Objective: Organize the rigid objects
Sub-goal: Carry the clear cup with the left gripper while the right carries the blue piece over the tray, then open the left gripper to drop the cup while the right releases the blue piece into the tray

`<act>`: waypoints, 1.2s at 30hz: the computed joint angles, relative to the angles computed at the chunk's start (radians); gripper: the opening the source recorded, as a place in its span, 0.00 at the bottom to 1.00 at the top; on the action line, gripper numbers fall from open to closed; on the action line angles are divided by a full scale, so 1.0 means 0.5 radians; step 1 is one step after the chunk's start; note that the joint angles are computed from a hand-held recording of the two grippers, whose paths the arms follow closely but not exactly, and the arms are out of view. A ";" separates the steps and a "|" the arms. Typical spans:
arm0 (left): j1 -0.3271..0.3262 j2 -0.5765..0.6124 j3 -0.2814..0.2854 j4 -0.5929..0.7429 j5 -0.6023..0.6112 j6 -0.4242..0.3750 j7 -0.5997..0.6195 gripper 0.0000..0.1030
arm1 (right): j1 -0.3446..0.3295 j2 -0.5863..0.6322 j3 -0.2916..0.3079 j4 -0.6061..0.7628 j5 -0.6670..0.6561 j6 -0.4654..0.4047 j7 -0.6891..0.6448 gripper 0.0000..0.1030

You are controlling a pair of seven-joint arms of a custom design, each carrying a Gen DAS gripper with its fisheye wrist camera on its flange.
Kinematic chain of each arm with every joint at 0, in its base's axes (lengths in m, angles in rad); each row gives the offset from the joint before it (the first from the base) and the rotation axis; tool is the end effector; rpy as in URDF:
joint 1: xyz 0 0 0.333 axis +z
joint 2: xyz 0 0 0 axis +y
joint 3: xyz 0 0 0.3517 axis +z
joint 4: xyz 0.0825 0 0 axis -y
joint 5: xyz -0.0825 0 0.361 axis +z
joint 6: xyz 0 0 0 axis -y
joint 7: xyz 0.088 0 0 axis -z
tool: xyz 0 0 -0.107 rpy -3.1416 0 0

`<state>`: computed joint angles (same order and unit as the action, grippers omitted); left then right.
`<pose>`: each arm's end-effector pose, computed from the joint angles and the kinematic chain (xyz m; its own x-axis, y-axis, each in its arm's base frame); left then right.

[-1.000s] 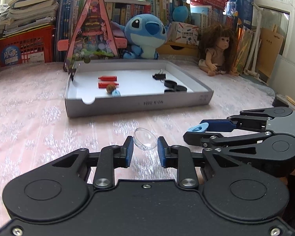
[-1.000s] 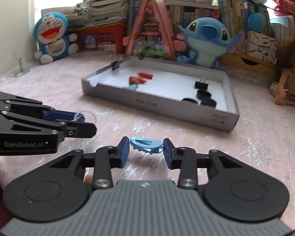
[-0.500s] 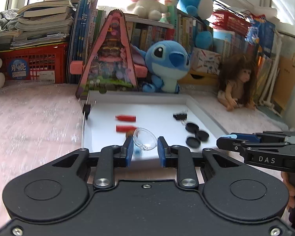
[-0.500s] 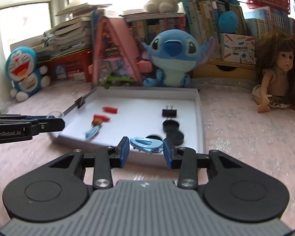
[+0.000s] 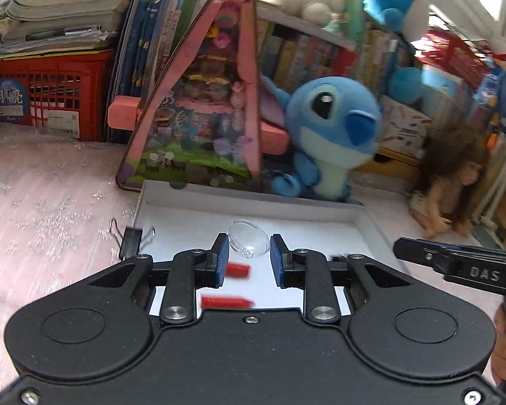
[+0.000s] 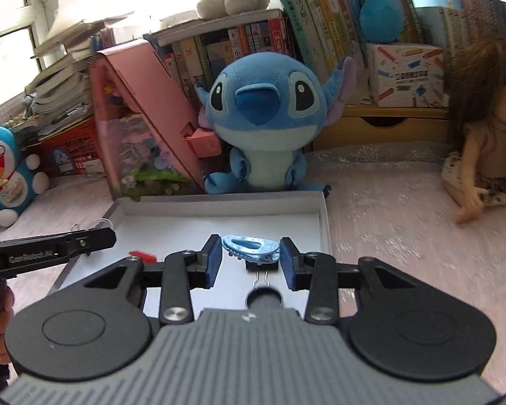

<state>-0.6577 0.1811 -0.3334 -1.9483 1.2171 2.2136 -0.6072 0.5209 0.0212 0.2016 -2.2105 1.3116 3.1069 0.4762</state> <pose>0.3641 -0.4799 0.4656 0.3056 -0.9118 0.2743 -0.5156 -0.4007 -0.7574 0.4485 0.2860 0.4758 0.5640 -0.8029 -0.1932 -0.6032 -0.2407 -0.7604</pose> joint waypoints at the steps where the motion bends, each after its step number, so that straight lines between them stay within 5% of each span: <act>1: 0.013 0.028 0.012 0.021 -0.004 0.012 -0.009 0.24 | -0.004 0.044 -0.005 0.038 -0.016 -0.021 0.017 0.41; 10: 0.103 0.147 0.108 0.053 -0.068 0.213 0.012 0.24 | -0.042 0.356 -0.009 0.220 -0.461 -0.042 0.568 0.41; 21: 0.102 0.213 0.135 0.101 -0.128 0.238 0.141 0.24 | -0.053 0.462 0.006 0.225 -0.943 0.079 0.978 0.41; 29: 0.086 0.221 0.143 0.112 -0.138 0.219 0.176 0.24 | 0.141 0.476 -0.202 0.164 -1.343 0.153 1.269 0.41; 36: 0.082 0.220 0.141 0.119 -0.154 0.218 0.207 0.30 | -0.077 0.470 0.041 0.156 -1.265 0.176 1.204 0.44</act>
